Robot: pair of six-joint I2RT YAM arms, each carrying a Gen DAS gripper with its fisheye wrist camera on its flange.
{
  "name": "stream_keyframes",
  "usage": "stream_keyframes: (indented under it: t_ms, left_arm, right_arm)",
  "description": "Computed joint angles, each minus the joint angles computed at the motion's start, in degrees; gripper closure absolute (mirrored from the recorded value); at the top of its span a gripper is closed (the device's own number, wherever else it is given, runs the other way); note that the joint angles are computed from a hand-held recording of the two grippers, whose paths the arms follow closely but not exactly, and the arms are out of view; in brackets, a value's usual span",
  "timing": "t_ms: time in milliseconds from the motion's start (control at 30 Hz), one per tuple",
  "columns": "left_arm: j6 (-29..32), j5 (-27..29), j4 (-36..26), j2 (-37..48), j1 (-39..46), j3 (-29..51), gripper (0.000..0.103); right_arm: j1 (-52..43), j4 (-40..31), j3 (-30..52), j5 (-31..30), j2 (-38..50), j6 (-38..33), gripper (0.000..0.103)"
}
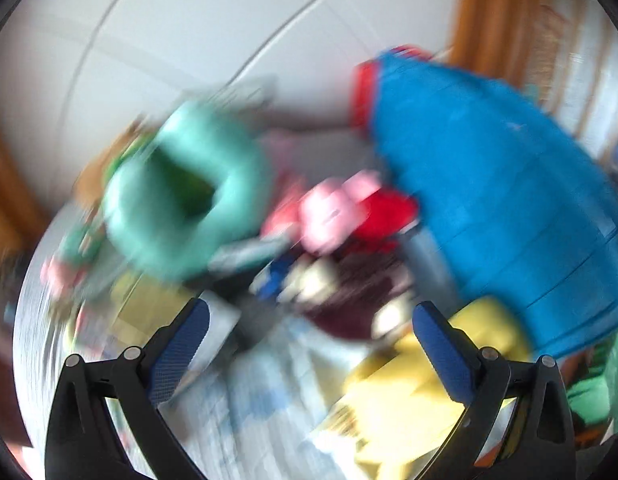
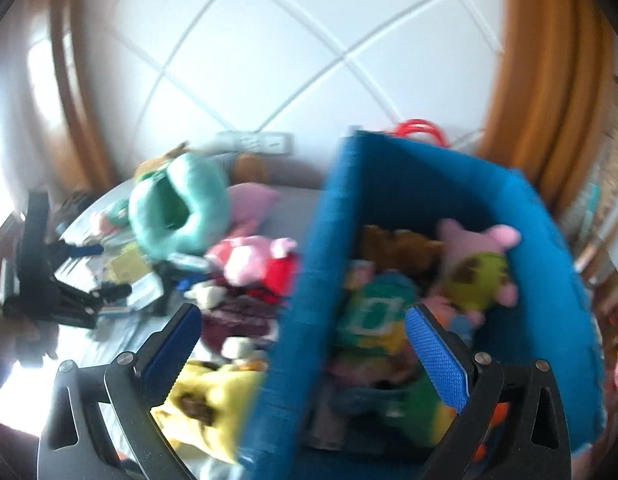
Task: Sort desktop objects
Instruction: 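Return the left gripper to the table and lower it over the green ibuprofen box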
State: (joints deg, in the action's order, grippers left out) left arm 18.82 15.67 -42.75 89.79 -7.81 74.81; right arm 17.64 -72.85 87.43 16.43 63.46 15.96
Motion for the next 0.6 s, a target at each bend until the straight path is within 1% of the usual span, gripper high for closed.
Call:
stream_keyframes:
  t_ms: [133, 200, 267, 367, 467, 600]
  left_arm:
    - [8.0, 0.1, 4.9, 4.1, 14.9, -5.8, 0.000]
    - [12.0, -0.3, 7.3, 8.8, 21.6, -5.9, 0.000]
    - [14.8, -0.6, 9.2, 14.1, 26.0, -4.9, 0.000]
    - [17.8, -2.1, 11.4, 21.6, 30.2, -2.5, 0.000]
    - [19.8, -3.7, 12.2, 28.3, 31.9, 0.3, 0.000]
    - [22.7, -4.3, 14.1, 34.3, 31.4, 2.5, 0.000]
  right_arm:
    - [12.6, 1.3, 3.9, 4.0, 9.7, 7.5, 0.000]
    - [17.3, 1.8, 6.8, 5.0, 15.1, 10.0, 0.000]
    - [20.6, 1.9, 9.9, 5.7, 20.0, 12.1, 0.000]
    - [24.0, 1.4, 14.3, 6.2, 26.2, 14.8, 0.000]
    - [26.4, 0.6, 18.8, 6.3, 32.7, 16.8, 0.000]
    - [28.1, 0.8, 22.2, 5.7, 39.4, 18.7, 0.000]
